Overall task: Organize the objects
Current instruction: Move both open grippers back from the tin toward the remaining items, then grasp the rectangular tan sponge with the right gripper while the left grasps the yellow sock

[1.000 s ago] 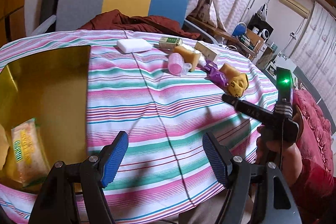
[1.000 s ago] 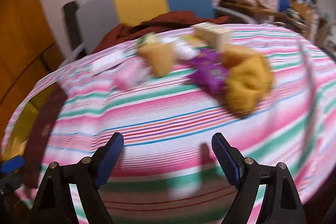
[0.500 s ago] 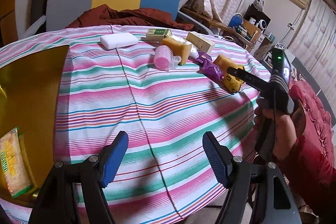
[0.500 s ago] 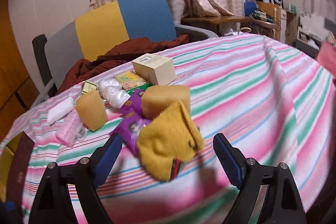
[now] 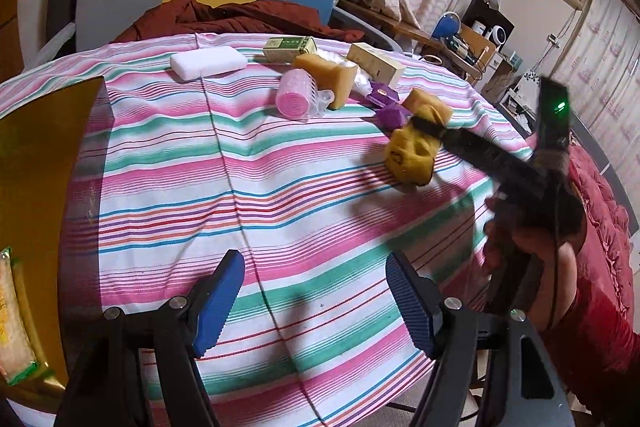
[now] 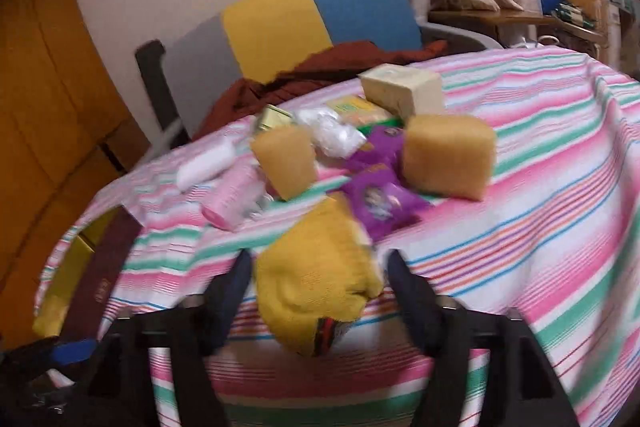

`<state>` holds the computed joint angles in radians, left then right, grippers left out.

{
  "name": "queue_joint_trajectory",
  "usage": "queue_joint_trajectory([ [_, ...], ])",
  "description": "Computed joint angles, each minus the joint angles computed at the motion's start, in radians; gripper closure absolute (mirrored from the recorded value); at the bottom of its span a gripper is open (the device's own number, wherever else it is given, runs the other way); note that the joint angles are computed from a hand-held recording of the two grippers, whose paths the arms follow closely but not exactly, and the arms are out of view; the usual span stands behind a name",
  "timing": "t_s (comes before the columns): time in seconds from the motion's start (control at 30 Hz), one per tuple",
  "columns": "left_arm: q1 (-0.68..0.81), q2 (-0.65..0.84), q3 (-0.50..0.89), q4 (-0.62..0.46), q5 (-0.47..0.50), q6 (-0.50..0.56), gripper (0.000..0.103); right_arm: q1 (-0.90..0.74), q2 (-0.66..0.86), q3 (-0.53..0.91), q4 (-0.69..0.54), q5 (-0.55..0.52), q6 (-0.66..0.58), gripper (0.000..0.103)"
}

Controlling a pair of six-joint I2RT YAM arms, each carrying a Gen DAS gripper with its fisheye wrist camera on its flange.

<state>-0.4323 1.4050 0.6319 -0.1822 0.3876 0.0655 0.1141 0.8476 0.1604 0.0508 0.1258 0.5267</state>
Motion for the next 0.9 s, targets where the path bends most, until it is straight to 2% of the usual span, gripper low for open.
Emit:
queue_joint_trajectory([
  [0.03, -0.001, -0.003, -0.002, 0.001, -0.002, 0.0, 0.029, -0.009, -0.067, -0.012, -0.015, 0.031, 0.004, 0.013],
  [0.1, 0.002, -0.003, -0.002, 0.0, -0.001, 0.001, 0.029, -0.076, -0.136, -0.014, -0.031, 0.044, -0.03, 0.013],
  [0.17, 0.002, 0.006, 0.0, 0.003, 0.002, -0.006, 0.029, -0.161, -0.11, 0.016, -0.03, 0.035, -0.091, 0.013],
  [0.3, -0.014, 0.025, 0.006, 0.011, -0.003, -0.02, 0.029, -0.348, 0.09, 0.104, 0.049, -0.023, -0.219, 0.013],
  [0.47, -0.074, 0.033, 0.024, 0.013, -0.034, -0.017, 0.029, -0.44, 0.357, 0.187, 0.155, -0.139, -0.214, 0.013],
  [0.5, -0.083, 0.034, 0.029, 0.014, -0.039, -0.013, 0.029, -0.437, 0.389, 0.197, 0.166, -0.133, -0.212, 0.015],
  [0.57, -0.106, 0.045, 0.045, 0.018, -0.053, -0.007, 0.029, -0.426, 0.434, 0.203, 0.181, -0.123, -0.205, 0.032],
  [0.6, -0.12, 0.054, 0.054, 0.022, -0.059, -0.008, 0.029, -0.442, 0.449, 0.204, 0.187, -0.152, -0.208, 0.041],
  [0.77, -0.176, 0.129, 0.113, 0.049, -0.077, -0.014, 0.029, -0.42, 0.414, 0.152, 0.241, -0.089, -0.187, 0.043],
  [0.9, -0.238, 0.198, 0.169, 0.071, -0.093, -0.015, 0.029, -0.433, 0.333, 0.081, 0.262, -0.022, -0.116, 0.043],
])
